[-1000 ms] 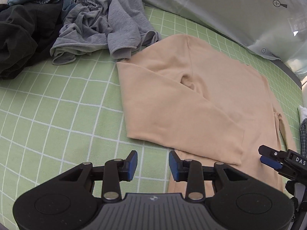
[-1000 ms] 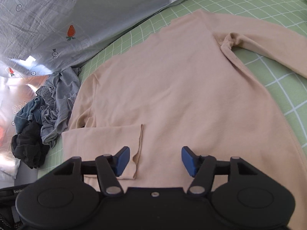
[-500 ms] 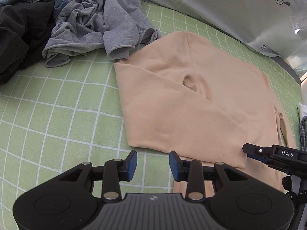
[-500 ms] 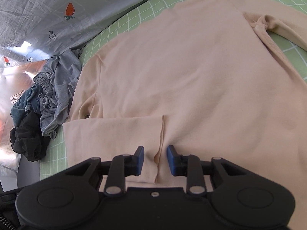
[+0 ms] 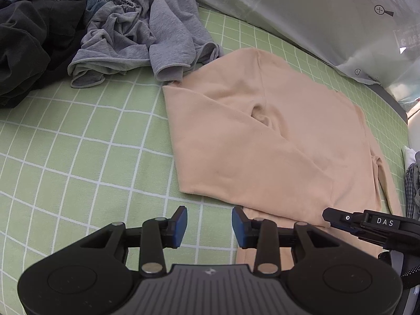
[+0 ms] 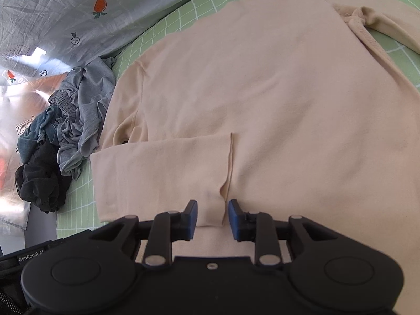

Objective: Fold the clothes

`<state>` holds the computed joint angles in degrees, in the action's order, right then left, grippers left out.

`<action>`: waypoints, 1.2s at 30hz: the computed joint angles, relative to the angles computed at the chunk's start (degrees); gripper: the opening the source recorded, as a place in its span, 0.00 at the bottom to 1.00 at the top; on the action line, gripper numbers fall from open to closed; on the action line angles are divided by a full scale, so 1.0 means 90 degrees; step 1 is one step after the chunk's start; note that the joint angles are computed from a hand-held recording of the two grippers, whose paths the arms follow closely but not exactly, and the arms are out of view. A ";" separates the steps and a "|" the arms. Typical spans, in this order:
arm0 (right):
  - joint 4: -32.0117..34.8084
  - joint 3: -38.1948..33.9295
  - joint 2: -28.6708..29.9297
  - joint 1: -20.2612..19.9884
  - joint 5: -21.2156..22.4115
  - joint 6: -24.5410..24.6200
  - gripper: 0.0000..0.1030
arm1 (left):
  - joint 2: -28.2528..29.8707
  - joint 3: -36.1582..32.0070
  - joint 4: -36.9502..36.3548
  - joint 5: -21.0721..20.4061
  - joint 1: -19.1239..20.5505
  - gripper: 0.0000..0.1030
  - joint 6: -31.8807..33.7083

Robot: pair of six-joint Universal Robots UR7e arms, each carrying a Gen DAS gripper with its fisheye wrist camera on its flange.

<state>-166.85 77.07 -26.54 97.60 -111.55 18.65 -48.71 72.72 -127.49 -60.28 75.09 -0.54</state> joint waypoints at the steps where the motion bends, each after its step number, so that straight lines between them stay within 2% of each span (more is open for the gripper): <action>1: -0.0015 0.0002 0.0004 -0.0018 0.0059 0.0022 0.16 | 0.0000 -0.0004 -0.0004 0.0017 -0.0004 0.38 -0.0010; 2: -0.0073 0.0019 0.0003 -0.0025 0.0088 0.0017 0.08 | -0.0001 -0.0005 -0.0011 0.0036 -0.0009 0.38 -0.0018; 3: -0.0153 0.0048 0.0000 -0.0027 0.0104 0.0001 0.05 | -0.0010 0.0009 -0.0029 0.0056 -0.0018 0.38 -0.0011; 7: -0.0650 0.0240 -0.0062 0.0011 0.0113 -0.0248 0.03 | -0.0073 0.0109 -0.0058 0.0101 -0.0077 0.38 -0.0029; 13: -0.1505 0.0573 -0.0296 0.0126 -0.0058 -0.1268 0.03 | -0.0246 0.0680 -0.0315 0.0086 -0.0258 0.39 -0.0171; 16: -0.1579 0.0696 -0.0502 0.0107 -0.0161 -0.1773 0.00 | -0.0283 0.1015 -0.0285 0.0150 -0.0397 0.39 -0.0710; 21: -0.1545 0.1150 -0.1079 -0.0142 0.0061 -0.2085 0.00 | -0.0355 0.1609 -0.0546 0.0248 -0.0701 0.39 -0.1364; 25: -0.0835 0.1256 -0.1394 -0.0485 0.0715 -0.1728 0.04 | -0.0370 0.1944 -0.0688 0.0501 -0.0920 0.39 -0.1883; 30: 0.0041 0.0981 -0.1264 -0.0672 0.1470 -0.1553 0.07 | -0.0436 0.2086 -0.0658 0.0740 -0.1050 0.39 -0.2231; 33: 0.0321 0.0721 -0.1051 -0.0651 0.1647 -0.1568 0.10 | -0.0468 0.2094 -0.0684 0.0918 -0.1097 0.39 -0.2069; 36: 0.0614 0.0353 -0.0779 -0.0588 0.1618 -0.1564 0.14 | -0.0480 0.2025 -0.0646 0.1062 -0.1079 0.39 -0.1874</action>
